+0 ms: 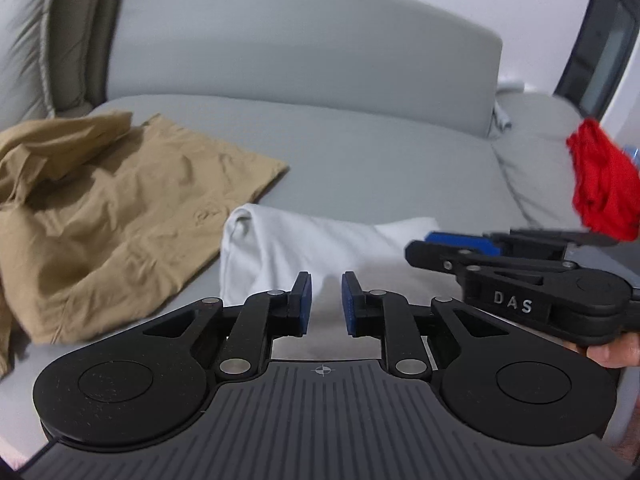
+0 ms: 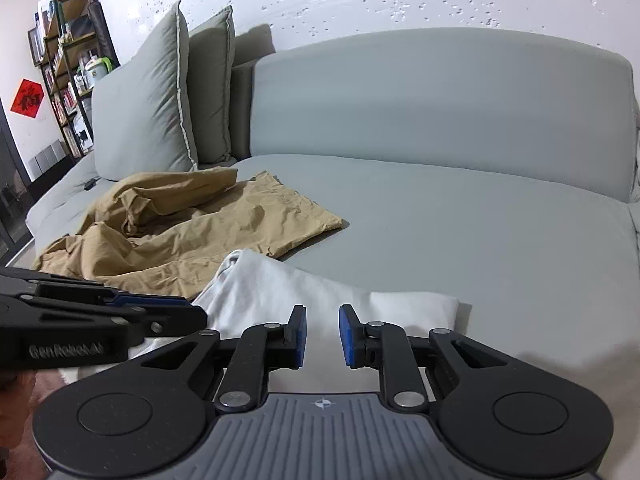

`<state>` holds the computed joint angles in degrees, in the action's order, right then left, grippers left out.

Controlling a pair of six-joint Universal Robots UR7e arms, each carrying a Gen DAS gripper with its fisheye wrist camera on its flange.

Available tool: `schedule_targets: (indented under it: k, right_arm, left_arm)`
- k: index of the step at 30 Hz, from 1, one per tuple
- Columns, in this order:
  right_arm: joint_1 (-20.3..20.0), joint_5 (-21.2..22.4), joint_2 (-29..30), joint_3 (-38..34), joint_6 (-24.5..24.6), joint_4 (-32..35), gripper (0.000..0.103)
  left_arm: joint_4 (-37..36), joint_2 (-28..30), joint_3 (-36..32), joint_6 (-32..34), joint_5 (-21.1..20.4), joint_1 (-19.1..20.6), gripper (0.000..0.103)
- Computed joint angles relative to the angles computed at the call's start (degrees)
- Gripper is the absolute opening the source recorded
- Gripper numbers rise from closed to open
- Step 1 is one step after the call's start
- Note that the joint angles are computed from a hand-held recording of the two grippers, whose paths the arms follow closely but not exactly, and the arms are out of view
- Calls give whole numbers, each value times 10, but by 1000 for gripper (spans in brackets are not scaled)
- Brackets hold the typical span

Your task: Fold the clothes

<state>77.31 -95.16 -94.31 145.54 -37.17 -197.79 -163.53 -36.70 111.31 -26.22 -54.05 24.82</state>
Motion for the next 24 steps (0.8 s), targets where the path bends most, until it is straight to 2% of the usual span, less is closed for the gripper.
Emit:
schedule_targets:
  k: [2,3,4,5,6,10,12,13,15,17,20,24]
  right_arm:
    - [-4,1,2,-4,-12,10,19]
    - [-6,-12,1,-10,-8,30,19]
    - [-4,-34,5,-17,0,44,19]
    - [3,-79,13,-27,11,56,12]
    - [2,-112,18,-32,21,63,9]
    - [-2,-136,-3,-36,80,73,7]
    - [-14,-123,-29,-35,119,91,9]
    - [-20,-107,-41,-32,133,99,13]
    - [-33,-75,-62,-28,148,104,14]
    - [-35,-71,-66,-26,151,98,21]
    - [-32,-71,-60,-28,162,95,20]
    - [-27,-81,-47,-28,164,69,21]
  left_arm:
    - [36,19,-26,-9,10,7,21]
    - [58,24,-33,-20,13,11,21]
    - [88,30,-44,-35,17,17,20]
    - [103,32,-48,-50,16,21,17]
    - [118,33,-52,-70,13,28,16]
    - [127,29,-57,-91,11,31,15]
    - [136,26,-56,-82,23,24,15]
    - [135,23,-53,-76,29,19,18]
    - [112,13,-37,-62,27,11,31]
    - [94,1,-25,-49,22,5,37]
    - [67,-11,-10,-30,17,3,42]
    - [20,-15,3,-33,24,16,41]
